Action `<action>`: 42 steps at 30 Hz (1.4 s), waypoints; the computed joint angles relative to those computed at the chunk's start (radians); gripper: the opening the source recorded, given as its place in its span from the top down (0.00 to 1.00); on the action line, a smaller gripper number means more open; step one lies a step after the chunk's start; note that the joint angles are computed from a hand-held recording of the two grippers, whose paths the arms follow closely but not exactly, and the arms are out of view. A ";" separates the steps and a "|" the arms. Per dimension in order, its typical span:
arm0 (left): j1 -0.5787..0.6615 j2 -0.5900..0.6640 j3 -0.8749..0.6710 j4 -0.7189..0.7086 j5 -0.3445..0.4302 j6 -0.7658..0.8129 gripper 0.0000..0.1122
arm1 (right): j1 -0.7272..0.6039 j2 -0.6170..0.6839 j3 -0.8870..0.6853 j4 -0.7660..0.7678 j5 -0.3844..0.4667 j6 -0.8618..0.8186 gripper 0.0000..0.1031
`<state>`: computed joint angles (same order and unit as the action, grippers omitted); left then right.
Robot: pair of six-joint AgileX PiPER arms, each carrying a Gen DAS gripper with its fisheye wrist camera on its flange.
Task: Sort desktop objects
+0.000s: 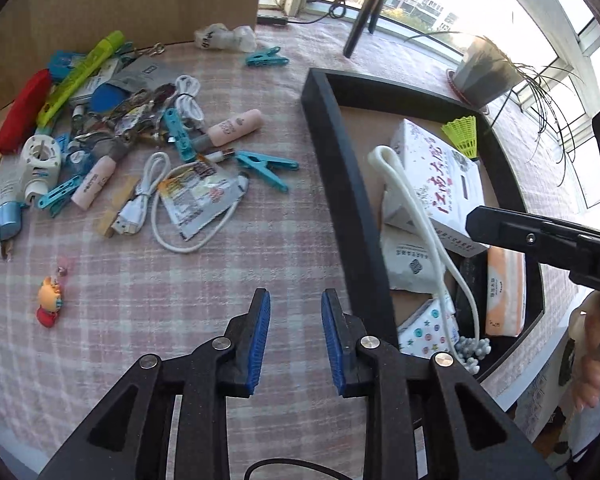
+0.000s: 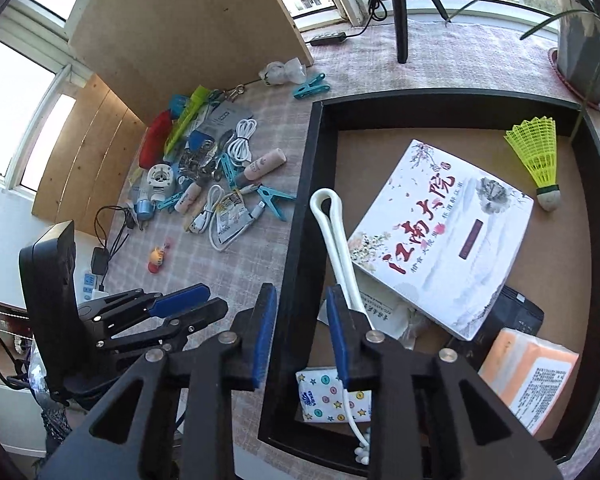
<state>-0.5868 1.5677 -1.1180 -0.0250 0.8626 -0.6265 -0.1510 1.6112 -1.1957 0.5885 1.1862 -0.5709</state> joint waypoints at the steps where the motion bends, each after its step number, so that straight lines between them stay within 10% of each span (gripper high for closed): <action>1: 0.030 -0.022 0.027 -0.002 0.002 0.022 0.78 | 0.026 -0.002 0.000 -0.002 -0.014 0.019 0.72; 15: 0.480 -0.099 0.232 -0.042 0.015 0.485 0.62 | 0.437 0.223 -0.230 -0.368 -0.159 0.326 0.70; 31: 0.535 -0.003 0.263 0.026 -0.053 0.532 0.62 | 0.496 0.557 -0.609 -0.529 0.009 0.339 0.70; 42: 0.575 -0.008 0.303 0.041 -0.092 0.531 0.67 | 0.505 0.566 -0.585 -0.561 -0.012 0.305 0.70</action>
<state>-0.0115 1.5592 -0.8146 0.0158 0.7710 -0.0954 0.3539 2.1771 -1.7803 0.0280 1.1742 -0.2659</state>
